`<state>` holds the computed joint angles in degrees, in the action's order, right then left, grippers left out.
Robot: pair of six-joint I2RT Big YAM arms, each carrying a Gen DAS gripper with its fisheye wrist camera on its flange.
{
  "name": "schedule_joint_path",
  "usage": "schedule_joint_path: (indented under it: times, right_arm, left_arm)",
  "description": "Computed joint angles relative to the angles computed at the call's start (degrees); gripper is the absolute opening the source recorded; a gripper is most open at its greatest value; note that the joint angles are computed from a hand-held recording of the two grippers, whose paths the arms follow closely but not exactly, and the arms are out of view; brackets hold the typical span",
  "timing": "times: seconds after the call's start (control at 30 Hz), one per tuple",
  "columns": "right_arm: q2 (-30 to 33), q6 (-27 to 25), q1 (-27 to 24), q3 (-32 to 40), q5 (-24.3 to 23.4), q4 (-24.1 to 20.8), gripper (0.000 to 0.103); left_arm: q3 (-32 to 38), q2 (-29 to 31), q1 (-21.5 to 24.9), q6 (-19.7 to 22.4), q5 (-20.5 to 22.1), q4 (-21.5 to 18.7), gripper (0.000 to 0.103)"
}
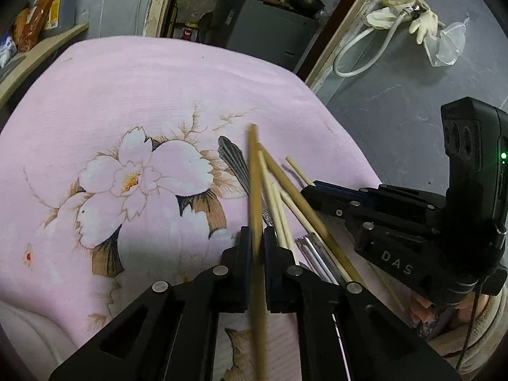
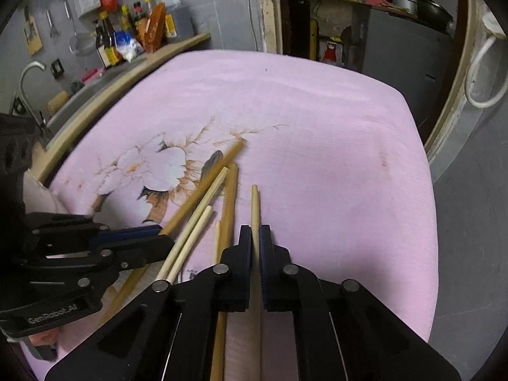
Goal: Organize utensils
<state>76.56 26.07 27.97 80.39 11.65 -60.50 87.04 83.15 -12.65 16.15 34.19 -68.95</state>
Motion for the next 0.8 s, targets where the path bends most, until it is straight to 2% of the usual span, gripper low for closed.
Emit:
schedule_joint_path:
  times: [0.17,0.27,0.33,0.47,0.57,0.63,0.8]
  right_arm:
    - [-5.34,2.98,2.41,-4.22,2.78,5.24,0.003]
    - [-9.03,4.02,4.81,-6.72,6.47,9.05,0.003]
    - [-10.93,4.04,6.58,-7.98,8.72,11.7,0.003]
    - [-13.97,2.0,11.37,-9.91,15.51,18.06,0.003]
    - [-14.76,-2.42,15.81,-10.46,22.59,24.58,0.003]
    - [-15.11,-4.71,17.68,-10.74,25.21,28.8,0.003]
    - [-14.08,-14.35,21.59,-9.82,30.64,38.1,0.003]
  left_arm:
    - [-2.83,-3.66,0.57,1.96,0.89,1.68,0.005]
    - [-4.64,-6.49,1.79,2.26,2.76,2.83,0.005]
    - [-6.87,-9.58,2.84,1.76,4.15,6.05,0.005]
    - [-13.64,-17.93,4.78,-1.4,6.54,18.08,0.005]
    - [-16.68,-21.86,6.42,-5.06,8.04,24.99,0.005]
    - [-18.32,-24.21,8.38,-7.86,9.22,29.69,0.005]
    - [-21.48,-28.27,12.77,-13.6,10.66,41.38,0.005]
